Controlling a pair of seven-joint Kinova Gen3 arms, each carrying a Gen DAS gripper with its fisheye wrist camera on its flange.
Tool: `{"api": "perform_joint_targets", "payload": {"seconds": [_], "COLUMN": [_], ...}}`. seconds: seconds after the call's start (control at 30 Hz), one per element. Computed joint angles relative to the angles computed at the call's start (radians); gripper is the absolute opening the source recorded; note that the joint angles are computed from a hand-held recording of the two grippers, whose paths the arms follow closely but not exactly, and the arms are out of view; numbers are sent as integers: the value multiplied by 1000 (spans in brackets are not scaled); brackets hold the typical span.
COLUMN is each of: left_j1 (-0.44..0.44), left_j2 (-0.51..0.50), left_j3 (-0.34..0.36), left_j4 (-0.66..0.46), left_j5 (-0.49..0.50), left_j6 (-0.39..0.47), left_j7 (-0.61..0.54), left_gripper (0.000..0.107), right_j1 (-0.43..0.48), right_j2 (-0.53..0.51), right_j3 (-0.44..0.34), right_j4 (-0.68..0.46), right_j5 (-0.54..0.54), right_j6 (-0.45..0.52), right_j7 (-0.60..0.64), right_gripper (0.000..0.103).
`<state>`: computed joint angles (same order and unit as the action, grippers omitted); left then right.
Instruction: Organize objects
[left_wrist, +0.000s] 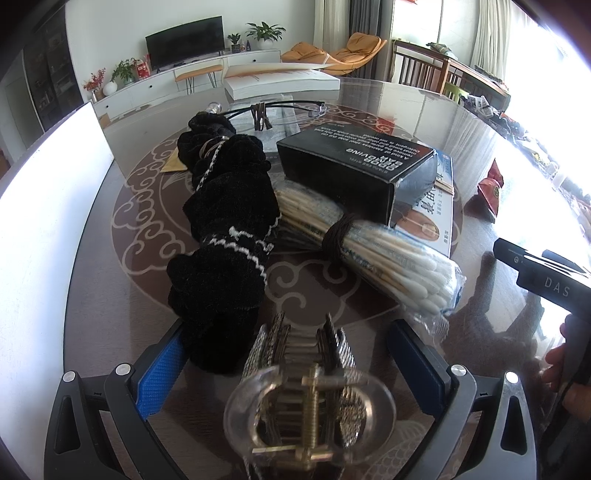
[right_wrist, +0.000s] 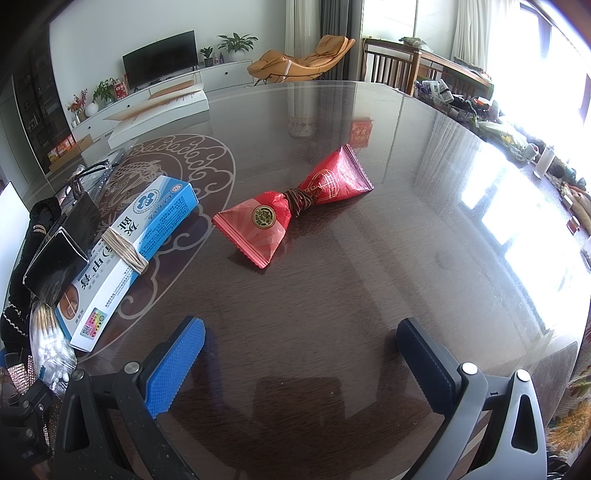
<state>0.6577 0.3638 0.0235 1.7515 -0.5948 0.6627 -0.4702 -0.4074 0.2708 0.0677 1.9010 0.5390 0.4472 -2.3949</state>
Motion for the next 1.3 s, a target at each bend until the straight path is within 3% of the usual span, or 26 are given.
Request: {"api": "perform_joint_targets", "payload": {"seconds": [0.07, 0.13, 0.27, 0.33, 0.43, 0.57, 0.67, 0.73, 0.87, 1.0, 1.3], "left_j1": [-62, -135, -114, -141, -176, -44, -23, -39, -10, 49, 65], "left_j2": [-55, -128, -218, -208, -155, -89, -71, -63, -47, -41, -101], "left_j3": [74, 123, 37, 49, 122, 64, 45, 51, 35, 12, 55], "left_j4": [60, 141, 224, 188, 101, 31, 38, 43, 41, 40, 136], "left_j5": [22, 87, 105, 149, 186, 85, 42, 60, 35, -52, -122], "left_j6": [-20, -96, -205, -181, -83, 33, 14, -9, -6, 33, 42], "left_j7": [16, 6, 39, -15, -104, -35, 35, 24, 35, 105, 212], "left_gripper": [103, 103, 103, 103, 103, 103, 103, 91, 83, 56, 56], "right_j1": [0, 0, 1, 1, 1, 1, 1, 1, 1, 1, 1], "right_j2": [0, 0, 0, 0, 0, 0, 0, 0, 0, 0, 0], "right_j3": [0, -1, -1, -1, -1, -1, -1, -1, -1, -1, -1], "right_j4": [0, 0, 1, 1, 1, 0, 0, 0, 0, 1, 0], "right_j5": [0, 0, 0, 1, 1, 1, 1, 1, 1, 1, 0], "right_j6": [0, 0, 0, 0, 0, 0, 0, 0, 0, 0, 0], "right_j7": [0, 0, 0, 0, 0, 0, 0, 0, 0, -1, 0], "right_gripper": [103, 103, 103, 103, 103, 103, 103, 103, 103, 103, 103]}}
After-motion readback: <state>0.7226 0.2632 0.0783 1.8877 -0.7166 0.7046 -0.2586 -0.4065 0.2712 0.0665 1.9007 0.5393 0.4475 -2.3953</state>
